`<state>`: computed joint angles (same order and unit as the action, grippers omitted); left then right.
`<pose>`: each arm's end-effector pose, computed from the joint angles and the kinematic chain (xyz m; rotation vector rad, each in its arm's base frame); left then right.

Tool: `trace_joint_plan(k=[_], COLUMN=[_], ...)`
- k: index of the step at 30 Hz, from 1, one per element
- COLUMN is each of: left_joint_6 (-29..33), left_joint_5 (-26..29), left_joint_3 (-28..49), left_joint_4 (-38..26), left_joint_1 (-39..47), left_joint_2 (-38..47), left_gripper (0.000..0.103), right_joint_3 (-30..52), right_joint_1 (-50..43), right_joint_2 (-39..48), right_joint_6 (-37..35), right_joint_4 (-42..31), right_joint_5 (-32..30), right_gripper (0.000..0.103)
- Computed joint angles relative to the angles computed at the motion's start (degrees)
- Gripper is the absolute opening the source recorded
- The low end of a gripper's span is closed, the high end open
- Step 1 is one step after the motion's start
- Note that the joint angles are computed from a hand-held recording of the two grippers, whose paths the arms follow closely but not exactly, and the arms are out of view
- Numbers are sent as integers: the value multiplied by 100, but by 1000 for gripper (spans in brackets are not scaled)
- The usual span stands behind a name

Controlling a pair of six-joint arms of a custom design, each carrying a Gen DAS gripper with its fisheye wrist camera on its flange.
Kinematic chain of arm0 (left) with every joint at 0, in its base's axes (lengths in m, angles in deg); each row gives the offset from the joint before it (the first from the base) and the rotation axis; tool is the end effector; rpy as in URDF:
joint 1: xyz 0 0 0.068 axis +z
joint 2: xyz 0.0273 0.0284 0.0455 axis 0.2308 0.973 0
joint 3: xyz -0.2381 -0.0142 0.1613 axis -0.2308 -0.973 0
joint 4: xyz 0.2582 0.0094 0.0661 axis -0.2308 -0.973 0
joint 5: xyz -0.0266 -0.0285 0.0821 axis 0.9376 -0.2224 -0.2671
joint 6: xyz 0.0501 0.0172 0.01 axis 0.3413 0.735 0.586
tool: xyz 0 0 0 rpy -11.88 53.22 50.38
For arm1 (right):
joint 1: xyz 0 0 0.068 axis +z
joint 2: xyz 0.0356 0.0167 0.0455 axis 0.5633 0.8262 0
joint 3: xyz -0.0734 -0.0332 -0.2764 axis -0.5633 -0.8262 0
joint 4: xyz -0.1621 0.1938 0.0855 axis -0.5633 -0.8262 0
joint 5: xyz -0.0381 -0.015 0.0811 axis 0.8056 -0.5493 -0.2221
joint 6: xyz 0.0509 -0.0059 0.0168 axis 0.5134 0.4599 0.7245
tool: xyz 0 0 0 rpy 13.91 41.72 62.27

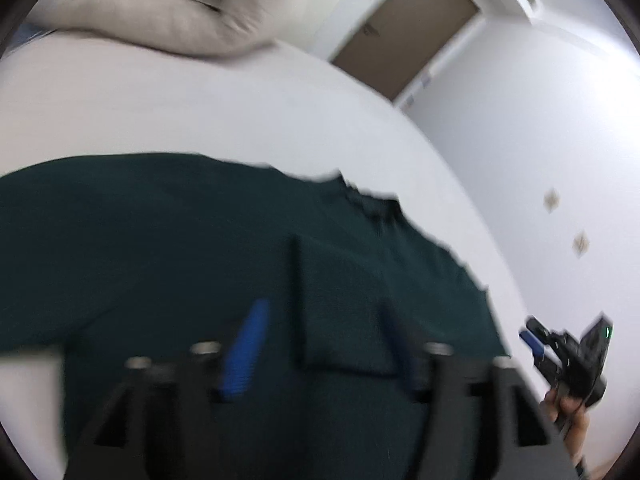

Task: Fold small clothes
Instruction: 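Grasp the other sleeve with the left gripper and fold it across the body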

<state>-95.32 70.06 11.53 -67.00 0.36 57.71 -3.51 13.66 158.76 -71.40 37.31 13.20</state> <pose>0.3277 -0.0865 0.1914 -0.2404 2.3131 -0.7664 0.2748 -0.0851 0.3010 0.4906 2.2890 0.5525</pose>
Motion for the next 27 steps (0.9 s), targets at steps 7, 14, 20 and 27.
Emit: trace_joint_plan(k=[7, 14, 20, 27], left_joint_6=[-226, 1060, 910, -835], left_joint_5=[1759, 3660, 4020, 3484], left_joint_3=[-2058, -2000, -1489, -1381], left_joint_4=[-250, -1424, -1352, 215], left_joint_1=[2996, 6903, 7751, 7351], left_joint_2=[-2238, -1493, -639, 182], left_gripper=[73, 70, 70, 33], right_joint_3=[-535, -17, -41, -155], right_joint_1=[1393, 3436, 4468, 5217], right_joint_2=[-2603, -2346, -1835, -1265], right_joint_6=[77, 913, 1893, 2603], right_joint_4=[-208, -1043, -831, -109], right_joint_5=[1811, 2213, 1857, 1990], right_gripper=[103, 103, 77, 75])
